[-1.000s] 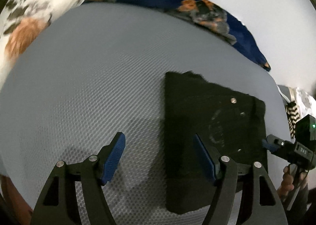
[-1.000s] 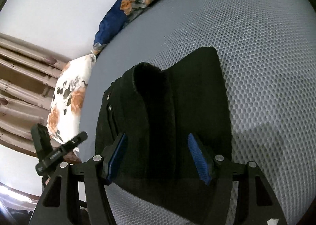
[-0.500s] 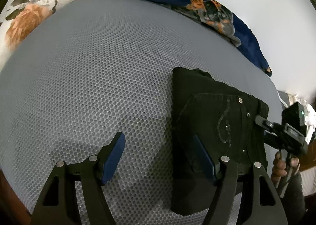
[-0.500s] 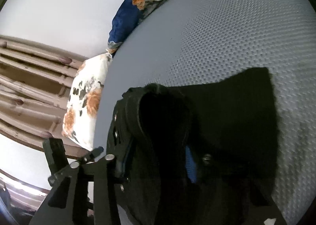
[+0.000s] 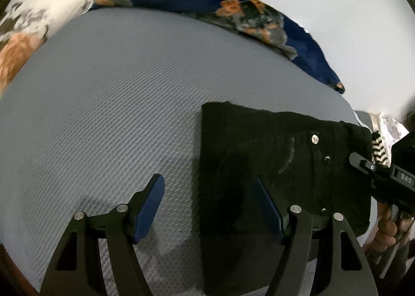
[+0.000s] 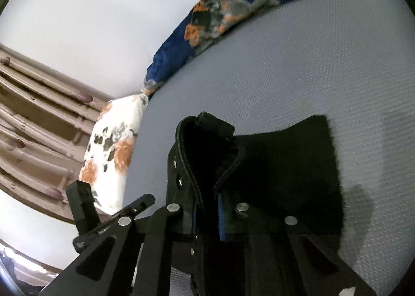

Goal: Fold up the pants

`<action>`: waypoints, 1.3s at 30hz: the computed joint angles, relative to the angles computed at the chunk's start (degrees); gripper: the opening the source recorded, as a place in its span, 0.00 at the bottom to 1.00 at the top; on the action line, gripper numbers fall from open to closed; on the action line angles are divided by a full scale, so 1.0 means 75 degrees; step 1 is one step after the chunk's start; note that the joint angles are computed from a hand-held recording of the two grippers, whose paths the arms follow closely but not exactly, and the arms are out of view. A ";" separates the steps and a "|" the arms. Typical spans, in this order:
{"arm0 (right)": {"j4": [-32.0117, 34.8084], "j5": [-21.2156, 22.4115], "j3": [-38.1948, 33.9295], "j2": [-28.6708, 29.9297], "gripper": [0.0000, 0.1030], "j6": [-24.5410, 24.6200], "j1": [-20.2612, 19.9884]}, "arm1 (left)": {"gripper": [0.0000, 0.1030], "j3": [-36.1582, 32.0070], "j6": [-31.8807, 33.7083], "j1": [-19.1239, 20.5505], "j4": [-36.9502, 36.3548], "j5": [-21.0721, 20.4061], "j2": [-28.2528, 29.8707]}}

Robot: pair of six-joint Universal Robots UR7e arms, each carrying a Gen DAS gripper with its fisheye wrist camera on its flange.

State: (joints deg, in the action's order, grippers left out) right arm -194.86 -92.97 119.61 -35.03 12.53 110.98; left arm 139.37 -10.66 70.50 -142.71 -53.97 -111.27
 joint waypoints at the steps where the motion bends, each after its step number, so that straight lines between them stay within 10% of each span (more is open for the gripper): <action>1: -0.0075 -0.0105 0.0081 -0.0058 0.11 0.0063 0.0002 | 0.69 -0.0011 0.0027 -0.0058 -0.0044 -0.0011 0.0054; 19: -0.0530 -0.1218 0.0540 0.0062 0.21 0.0243 -0.0605 | 0.70 -0.0062 0.0948 0.0201 -0.1118 0.0570 0.1938; 39: -0.0597 -0.2318 0.1637 -0.0569 0.25 0.0782 0.0306 | 0.70 0.0749 0.0281 -0.0463 0.0212 0.0568 0.0543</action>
State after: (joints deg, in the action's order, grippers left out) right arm -199.34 -110.36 131.89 -39.29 18.40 113.27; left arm 144.99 -8.55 67.03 -141.12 -49.70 -107.20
